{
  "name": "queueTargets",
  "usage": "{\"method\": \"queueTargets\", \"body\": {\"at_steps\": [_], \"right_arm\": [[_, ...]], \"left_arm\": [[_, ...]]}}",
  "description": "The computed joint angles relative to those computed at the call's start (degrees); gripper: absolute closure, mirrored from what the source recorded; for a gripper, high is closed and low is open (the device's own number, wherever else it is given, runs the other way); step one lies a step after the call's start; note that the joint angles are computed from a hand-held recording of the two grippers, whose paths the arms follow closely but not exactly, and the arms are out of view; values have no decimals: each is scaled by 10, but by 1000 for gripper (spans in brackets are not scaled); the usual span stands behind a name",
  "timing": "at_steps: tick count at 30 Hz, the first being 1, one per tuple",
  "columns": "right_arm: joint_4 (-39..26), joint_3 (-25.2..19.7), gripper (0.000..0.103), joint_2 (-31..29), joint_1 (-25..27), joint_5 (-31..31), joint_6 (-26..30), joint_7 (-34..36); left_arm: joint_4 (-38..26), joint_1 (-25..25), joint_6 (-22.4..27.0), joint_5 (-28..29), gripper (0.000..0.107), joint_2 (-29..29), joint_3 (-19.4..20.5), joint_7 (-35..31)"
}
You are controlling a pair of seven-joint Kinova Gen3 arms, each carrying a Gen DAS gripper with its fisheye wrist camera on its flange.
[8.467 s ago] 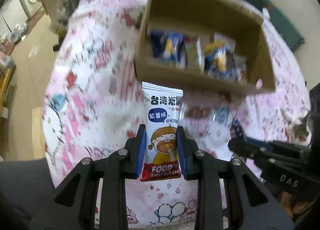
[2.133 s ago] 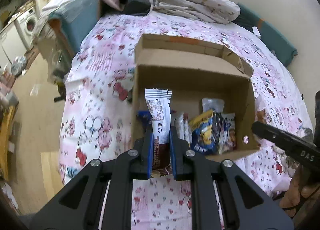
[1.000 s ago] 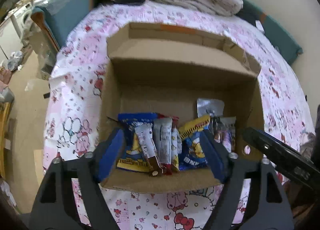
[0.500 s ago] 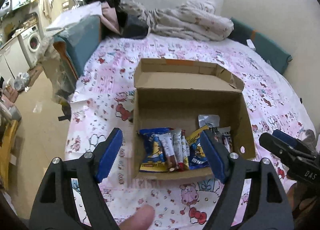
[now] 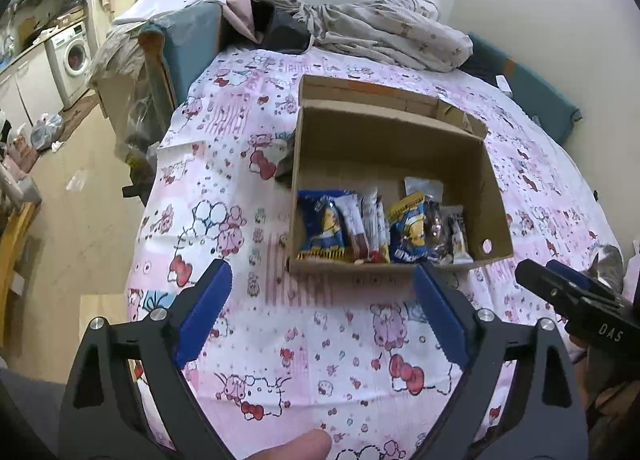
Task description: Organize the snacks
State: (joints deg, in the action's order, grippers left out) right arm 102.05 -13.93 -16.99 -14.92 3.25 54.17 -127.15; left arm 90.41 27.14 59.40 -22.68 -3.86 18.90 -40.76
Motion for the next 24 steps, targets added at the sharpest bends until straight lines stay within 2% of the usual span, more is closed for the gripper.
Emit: {"method": "queueTargets", "body": {"at_steps": [2,6,17,24], "right_arm": [[7,-25,0,-2,7,25,-7,-26],[0,-72,0,8,12,95,0,-71],[-3,-75,0,14,-15,149,11,-104],[-2,-72,0,13,-23,156,12,-111]], "left_arm": [[11,0,-13,-1,5,-6,0,7],[18,3,-11,-48,5,-4,19,30],[15,16,-2,-53,5,6,9,36],[13,20,0,-56,5,8,7,38]]}}
